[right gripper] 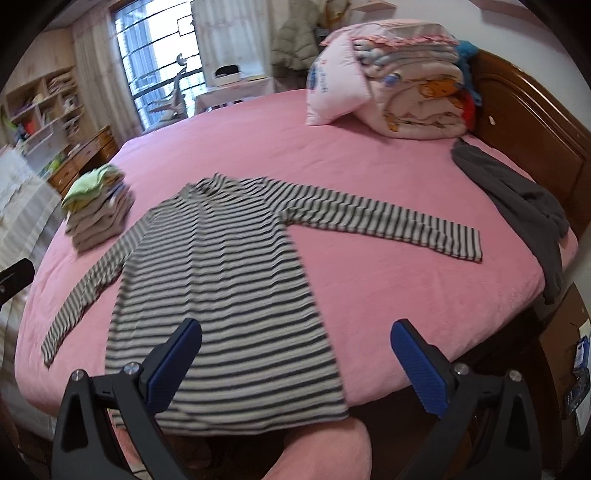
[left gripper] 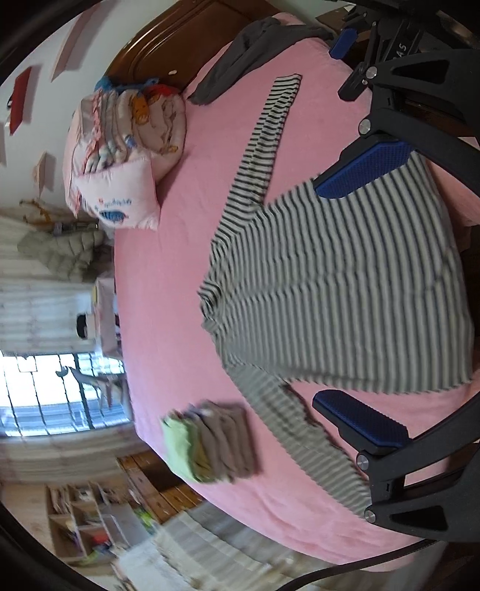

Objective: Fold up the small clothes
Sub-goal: 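Move the right tool to the sleeve cuff and close on it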

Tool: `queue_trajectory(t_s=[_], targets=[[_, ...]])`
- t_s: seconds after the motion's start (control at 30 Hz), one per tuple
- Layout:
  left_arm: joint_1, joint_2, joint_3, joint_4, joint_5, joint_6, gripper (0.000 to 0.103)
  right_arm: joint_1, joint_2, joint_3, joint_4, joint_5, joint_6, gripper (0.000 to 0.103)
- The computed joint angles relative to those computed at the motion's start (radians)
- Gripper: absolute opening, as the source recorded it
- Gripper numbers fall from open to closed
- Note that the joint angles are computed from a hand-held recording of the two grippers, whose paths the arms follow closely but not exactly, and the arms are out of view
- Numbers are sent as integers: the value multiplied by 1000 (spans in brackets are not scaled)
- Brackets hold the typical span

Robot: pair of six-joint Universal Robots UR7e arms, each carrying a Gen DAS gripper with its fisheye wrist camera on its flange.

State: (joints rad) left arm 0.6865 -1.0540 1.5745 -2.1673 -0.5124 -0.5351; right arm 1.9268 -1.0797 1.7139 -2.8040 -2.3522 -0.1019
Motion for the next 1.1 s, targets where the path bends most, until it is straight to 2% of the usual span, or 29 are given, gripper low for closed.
queue_trajectory(t_s=[0.07, 0.2, 0.3, 0.37, 0.47, 0.57, 0.7, 0.9, 0.97, 1.1], targets=[[11, 71, -60, -75, 9, 108, 103, -22, -4, -28, 1, 5, -9, 94], [33, 225, -195, -226, 16, 332, 103, -53, 4, -90, -24, -15, -40, 92], [56, 347, -307, -372, -23, 521, 103, -75, 8, -127, -69, -26, -88, 91], [78, 437, -408, -387, -63, 587, 103, -95, 13, -157, -88, -26, -114, 88], [106, 542, -549, -306, -123, 596, 103, -139, 20, -205, -75, -19, -107, 82], [131, 651, -675, -282, -177, 639, 103, -189, 27, -255, -40, 0, -78, 77], [146, 773, -805, -272, -185, 696, 103, -261, 29, -294, 8, 24, -12, 73], [173, 928, -1006, -149, -215, 697, 103, -355, 10, -268, 44, 94, 81, 72], [175, 976, -1068, -124, -209, 705, 103, -383, 8, -263, 54, 132, 105, 69], [174, 1059, -1191, -72, -206, 723, 103, -421, 16, -259, 29, 183, 119, 68]])
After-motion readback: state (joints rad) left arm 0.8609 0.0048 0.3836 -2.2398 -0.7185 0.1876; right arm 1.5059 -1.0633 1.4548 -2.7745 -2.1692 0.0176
